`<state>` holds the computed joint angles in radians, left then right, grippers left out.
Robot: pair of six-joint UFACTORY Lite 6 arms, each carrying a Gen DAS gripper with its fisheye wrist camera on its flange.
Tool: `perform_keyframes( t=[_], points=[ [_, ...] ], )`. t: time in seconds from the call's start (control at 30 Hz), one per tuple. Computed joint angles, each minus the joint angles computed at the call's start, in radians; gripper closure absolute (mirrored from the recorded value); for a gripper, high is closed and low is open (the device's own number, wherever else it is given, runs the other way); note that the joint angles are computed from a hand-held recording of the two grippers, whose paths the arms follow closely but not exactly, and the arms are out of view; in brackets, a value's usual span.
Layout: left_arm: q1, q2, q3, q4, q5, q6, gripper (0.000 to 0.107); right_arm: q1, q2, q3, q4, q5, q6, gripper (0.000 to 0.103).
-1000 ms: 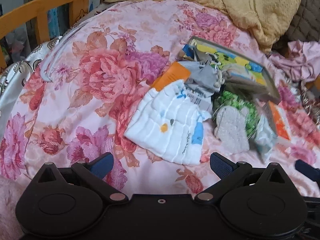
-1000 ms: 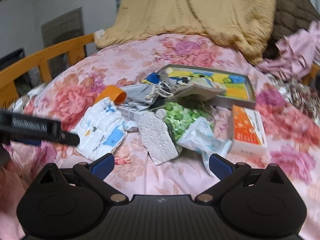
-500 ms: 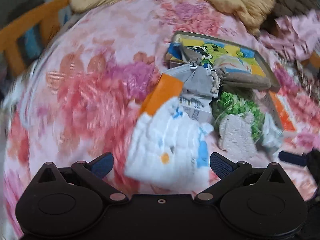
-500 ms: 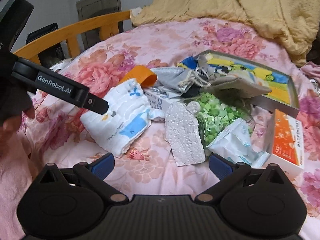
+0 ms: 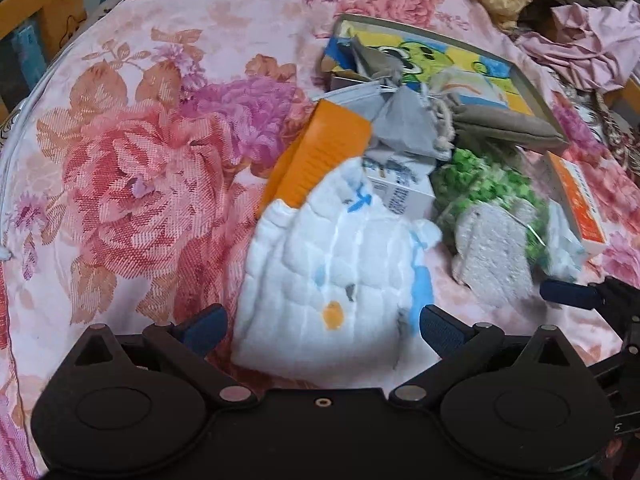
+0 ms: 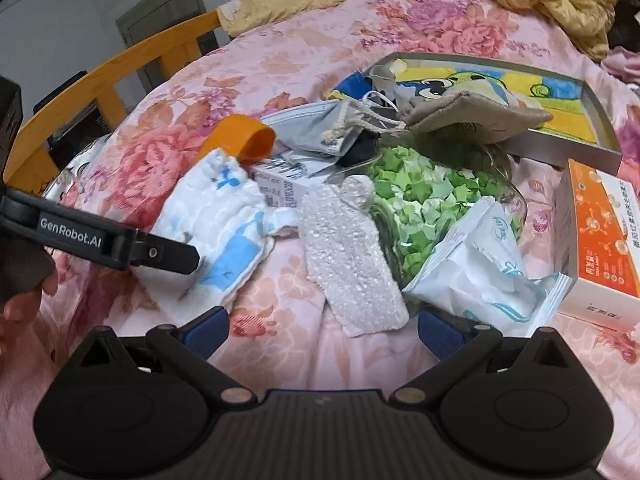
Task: Organize soft objects
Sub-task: 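Grasp the white quilted cloth with the left gripper while the right grasps the white foam strip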
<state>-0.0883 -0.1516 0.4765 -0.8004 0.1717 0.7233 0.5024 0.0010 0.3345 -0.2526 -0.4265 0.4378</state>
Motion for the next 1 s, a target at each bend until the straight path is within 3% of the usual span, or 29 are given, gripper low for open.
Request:
perform_keyframes(
  t=[0.1,0.27,0.4,0.67,0.8,1.0],
  points=[
    [0.012,0.059,0.031,-0.107,0.012,0.117,0.005,-0.028,0.065,0.04,-0.034,-0.025,0.036,0.001],
    [0.013,0.145,0.08,-0.138,0.018,0.142,0.006,-0.05,0.125,0.08,-0.107,-0.045,0.12,0.001],
    [0.02,0.143,0.081,-0.198,0.058,0.228,0.014,-0.065,0.117,0.084,-0.21,-0.048,0.215,0.002],
    [0.116,0.098,0.075,-0.236,0.214,0.271,0.036,-0.068,0.04,0.064,-0.333,-0.036,0.346,0.006],
    [0.166,0.111,0.076,-0.314,0.28,0.33,0.062,-0.09,0.028,0.07,-0.47,-0.048,0.474,0.019],
    [0.193,0.164,0.09,-0.41,0.309,0.392,0.068,-0.079,0.056,0.079,-0.44,-0.064,0.435,0.024]
  ],
)
